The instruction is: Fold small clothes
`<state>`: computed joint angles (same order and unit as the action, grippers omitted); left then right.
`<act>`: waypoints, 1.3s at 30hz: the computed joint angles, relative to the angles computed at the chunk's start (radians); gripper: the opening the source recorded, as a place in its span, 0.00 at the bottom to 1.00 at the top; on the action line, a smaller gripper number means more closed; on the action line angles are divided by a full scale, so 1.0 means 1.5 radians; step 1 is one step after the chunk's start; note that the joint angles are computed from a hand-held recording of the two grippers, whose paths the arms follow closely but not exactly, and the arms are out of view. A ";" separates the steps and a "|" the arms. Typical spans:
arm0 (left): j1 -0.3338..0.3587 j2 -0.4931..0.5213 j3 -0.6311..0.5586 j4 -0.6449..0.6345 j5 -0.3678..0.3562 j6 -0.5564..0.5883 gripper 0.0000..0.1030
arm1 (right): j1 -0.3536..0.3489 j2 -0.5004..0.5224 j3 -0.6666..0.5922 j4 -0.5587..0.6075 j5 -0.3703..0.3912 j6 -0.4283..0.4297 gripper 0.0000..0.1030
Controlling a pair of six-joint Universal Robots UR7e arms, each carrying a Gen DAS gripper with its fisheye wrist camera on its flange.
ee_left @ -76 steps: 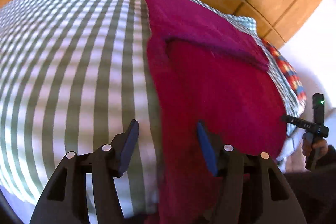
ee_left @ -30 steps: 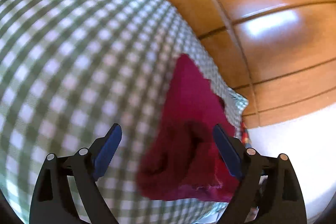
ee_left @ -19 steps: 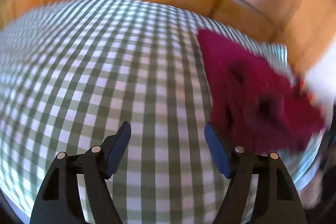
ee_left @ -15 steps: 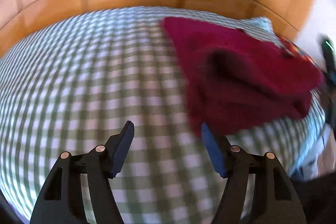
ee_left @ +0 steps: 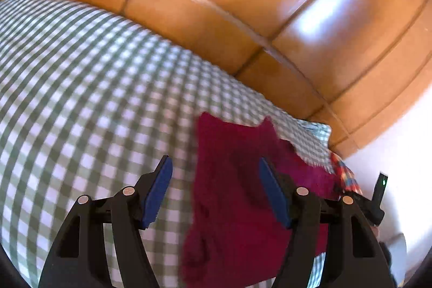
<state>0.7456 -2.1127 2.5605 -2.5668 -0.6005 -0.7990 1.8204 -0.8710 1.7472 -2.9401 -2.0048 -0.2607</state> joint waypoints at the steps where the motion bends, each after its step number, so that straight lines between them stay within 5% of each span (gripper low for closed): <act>1: 0.004 -0.003 0.000 0.013 -0.002 0.004 0.64 | -0.004 0.004 0.000 0.001 -0.006 -0.003 0.09; 5: 0.015 -0.006 0.006 0.073 -0.044 0.020 0.64 | -0.013 0.022 0.009 -0.019 -0.020 -0.020 0.09; 11: 0.092 0.115 -0.010 -0.086 -0.117 0.100 0.63 | -0.015 0.020 0.003 -0.009 -0.006 -0.015 0.09; 13: 0.122 0.156 -0.029 -0.127 -0.157 0.137 0.35 | -0.011 0.012 0.003 -0.003 -0.002 -0.018 0.09; 15: 0.111 0.187 -0.043 -0.122 -0.140 0.162 0.05 | -0.004 0.000 0.011 -0.008 0.007 -0.032 0.09; 22: 0.062 0.186 -0.040 -0.217 -0.069 0.212 0.05 | 0.024 -0.021 0.008 -0.051 0.047 -0.065 0.08; 28: 0.124 0.272 -0.133 -0.204 -0.042 0.207 0.05 | 0.035 0.068 -0.114 -0.029 0.007 -0.042 0.08; 31: 0.173 0.315 -0.185 -0.164 -0.066 0.189 0.05 | 0.028 0.116 -0.175 0.037 -0.019 -0.019 0.08; 34: 0.201 0.315 -0.190 -0.132 -0.085 0.159 0.13 | 0.017 0.132 -0.188 0.079 -0.033 -0.001 0.25; 36: 0.203 0.290 -0.168 -0.138 -0.101 0.154 0.37 | 0.005 0.106 -0.154 0.080 0.007 0.002 0.58; 39: 0.181 0.208 -0.105 -0.140 -0.131 0.159 0.42 | -0.010 0.041 -0.072 0.060 0.052 -0.014 0.64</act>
<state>1.0177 -1.8012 2.4037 -2.7769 -0.7974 -0.5607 1.8057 -0.8092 1.6386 -2.8497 -1.9269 -0.2816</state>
